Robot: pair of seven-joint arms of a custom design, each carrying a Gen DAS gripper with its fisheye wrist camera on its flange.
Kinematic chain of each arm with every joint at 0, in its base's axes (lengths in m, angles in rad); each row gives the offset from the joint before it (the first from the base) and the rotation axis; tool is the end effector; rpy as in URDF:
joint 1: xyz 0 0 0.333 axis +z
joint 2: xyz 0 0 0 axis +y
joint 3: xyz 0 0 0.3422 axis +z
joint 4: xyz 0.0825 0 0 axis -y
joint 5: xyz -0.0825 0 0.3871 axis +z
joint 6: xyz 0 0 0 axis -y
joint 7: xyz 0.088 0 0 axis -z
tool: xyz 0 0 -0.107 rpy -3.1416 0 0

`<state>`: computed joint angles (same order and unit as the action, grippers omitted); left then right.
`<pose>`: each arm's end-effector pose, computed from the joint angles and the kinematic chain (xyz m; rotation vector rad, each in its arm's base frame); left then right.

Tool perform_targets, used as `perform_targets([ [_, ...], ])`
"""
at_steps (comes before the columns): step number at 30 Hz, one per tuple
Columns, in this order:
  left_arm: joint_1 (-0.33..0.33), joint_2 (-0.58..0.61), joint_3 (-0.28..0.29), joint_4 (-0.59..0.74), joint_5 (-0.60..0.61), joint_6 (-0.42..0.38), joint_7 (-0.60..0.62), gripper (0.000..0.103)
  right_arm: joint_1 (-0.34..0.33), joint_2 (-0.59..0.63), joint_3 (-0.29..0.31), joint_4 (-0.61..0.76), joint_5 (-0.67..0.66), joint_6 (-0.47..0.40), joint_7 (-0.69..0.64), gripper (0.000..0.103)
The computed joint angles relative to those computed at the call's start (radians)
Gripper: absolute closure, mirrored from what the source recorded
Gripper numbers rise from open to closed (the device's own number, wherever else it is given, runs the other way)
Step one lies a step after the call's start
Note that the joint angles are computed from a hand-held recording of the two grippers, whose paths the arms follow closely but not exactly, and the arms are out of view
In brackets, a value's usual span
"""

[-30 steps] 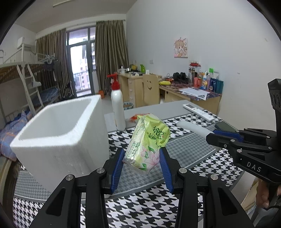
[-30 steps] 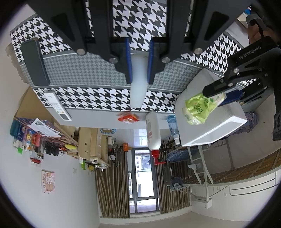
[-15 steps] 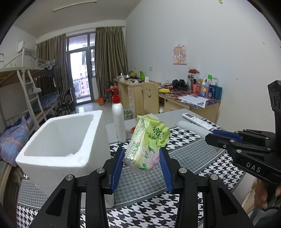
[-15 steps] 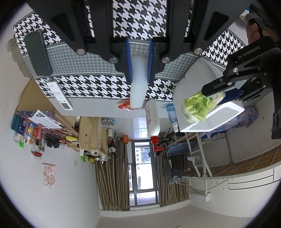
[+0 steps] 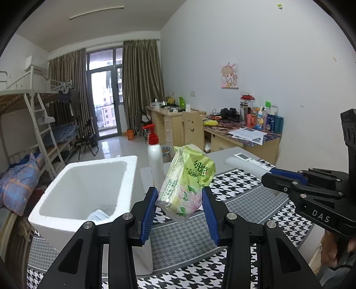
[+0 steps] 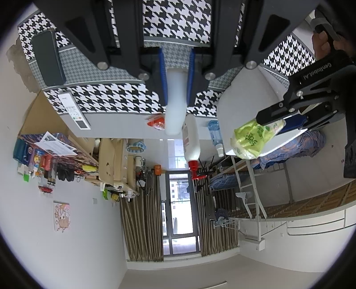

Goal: Organize soft objects
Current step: 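Lift the green packet with the left gripper and carry it over the foam box, then lower the green packet into the foam box and open the left gripper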

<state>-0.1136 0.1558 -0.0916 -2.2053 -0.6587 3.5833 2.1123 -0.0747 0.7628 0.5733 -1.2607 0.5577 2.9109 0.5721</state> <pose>0.5815 -0.0401 0.4682 -1.5286 1.4630 -0.9127 0.7836 0.2015 0.4668 -1.8622 0.9050 -0.5012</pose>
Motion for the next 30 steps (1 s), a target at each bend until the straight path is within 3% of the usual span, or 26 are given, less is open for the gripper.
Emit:
perform_targets([
  [10,0.016,0.001,0.004,0.016,0.015,0.006,-0.013,0.060,0.027,0.021,-0.009,0.052,-0.004,-0.012,0.005,0.083],
  [22,-0.014,0.020,0.037,0.075,-0.132,0.016,0.108,0.060,0.059,0.045,-0.015,0.121,0.025,-0.061,-0.017,0.083],
  [30,0.002,0.023,0.032,0.090,-0.172,0.037,0.129,0.060,0.089,0.049,-0.035,0.150,0.054,-0.092,-0.037,0.083],
])
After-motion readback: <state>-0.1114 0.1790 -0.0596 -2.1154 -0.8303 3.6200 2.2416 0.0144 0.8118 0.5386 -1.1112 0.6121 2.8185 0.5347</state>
